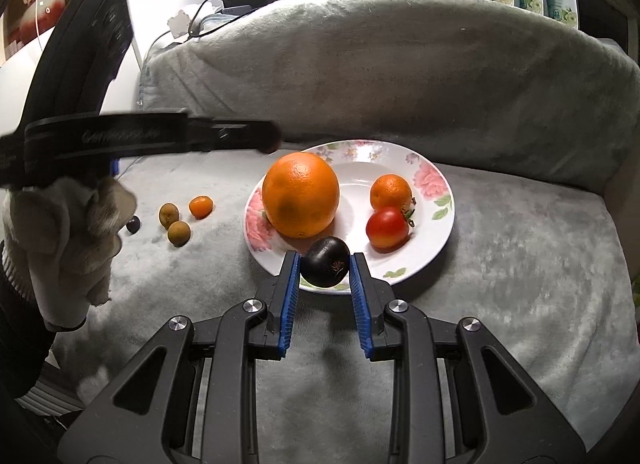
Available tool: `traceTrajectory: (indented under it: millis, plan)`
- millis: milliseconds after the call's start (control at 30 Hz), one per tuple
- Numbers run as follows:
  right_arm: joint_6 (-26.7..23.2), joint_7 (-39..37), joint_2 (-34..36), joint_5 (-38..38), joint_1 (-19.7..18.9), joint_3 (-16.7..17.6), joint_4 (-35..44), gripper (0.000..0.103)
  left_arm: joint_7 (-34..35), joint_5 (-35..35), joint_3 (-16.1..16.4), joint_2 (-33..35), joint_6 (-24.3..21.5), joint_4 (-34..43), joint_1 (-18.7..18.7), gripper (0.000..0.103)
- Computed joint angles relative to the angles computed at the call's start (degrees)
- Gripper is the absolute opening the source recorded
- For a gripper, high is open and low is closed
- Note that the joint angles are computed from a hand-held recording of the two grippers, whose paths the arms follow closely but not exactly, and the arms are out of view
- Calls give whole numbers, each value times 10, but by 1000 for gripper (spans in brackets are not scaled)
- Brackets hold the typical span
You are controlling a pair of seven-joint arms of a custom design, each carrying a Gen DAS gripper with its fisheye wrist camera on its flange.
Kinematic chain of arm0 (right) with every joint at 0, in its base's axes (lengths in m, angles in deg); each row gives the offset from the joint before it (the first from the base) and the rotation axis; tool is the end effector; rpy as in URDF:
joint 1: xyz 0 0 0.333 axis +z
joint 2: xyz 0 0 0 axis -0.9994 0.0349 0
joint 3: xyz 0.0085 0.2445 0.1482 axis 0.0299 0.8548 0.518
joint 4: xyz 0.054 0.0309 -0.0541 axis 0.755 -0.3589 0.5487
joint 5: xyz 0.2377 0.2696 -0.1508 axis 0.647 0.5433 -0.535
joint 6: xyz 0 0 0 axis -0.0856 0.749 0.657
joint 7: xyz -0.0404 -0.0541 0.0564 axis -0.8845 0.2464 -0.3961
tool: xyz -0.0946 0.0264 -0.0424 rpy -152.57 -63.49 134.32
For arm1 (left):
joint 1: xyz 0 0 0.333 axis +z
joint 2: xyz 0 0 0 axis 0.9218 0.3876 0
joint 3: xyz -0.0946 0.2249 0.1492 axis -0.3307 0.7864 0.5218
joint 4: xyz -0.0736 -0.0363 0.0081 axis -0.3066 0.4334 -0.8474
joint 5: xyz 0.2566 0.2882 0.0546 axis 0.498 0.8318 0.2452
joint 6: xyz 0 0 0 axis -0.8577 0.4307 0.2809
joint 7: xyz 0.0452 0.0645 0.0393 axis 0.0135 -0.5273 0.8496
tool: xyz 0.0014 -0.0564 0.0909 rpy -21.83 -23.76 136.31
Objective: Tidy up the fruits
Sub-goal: 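Carry the dark plums over the plate with both grippers, then open both grippers to drop the plums onto the plate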
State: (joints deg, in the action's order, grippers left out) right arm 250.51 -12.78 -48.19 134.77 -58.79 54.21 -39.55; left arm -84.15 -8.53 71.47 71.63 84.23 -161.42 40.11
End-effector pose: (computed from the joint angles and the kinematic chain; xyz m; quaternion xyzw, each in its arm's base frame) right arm 0.4814 0.3744 0.3979 -0.8346 0.3700 -0.1003 0.3955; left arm 0.4636 -0.4264 0.4069 -0.6596 0.6107 -0.3996 0.1796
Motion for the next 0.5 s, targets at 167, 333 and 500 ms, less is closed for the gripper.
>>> traceTrajectory:
  millis: [167,333,500]
  plan:
    - [-1,-2,5,2,-1,1,3,27,55,-41,-1,31,-11,40,-2,20]
    - [-3,-2,7,1,-1,0,6,27,75,-63,7,49,-10,61,-10,20]
    - [-6,1,10,-6,-1,-1,9,27,83,-73,14,54,-13,66,-17,20]
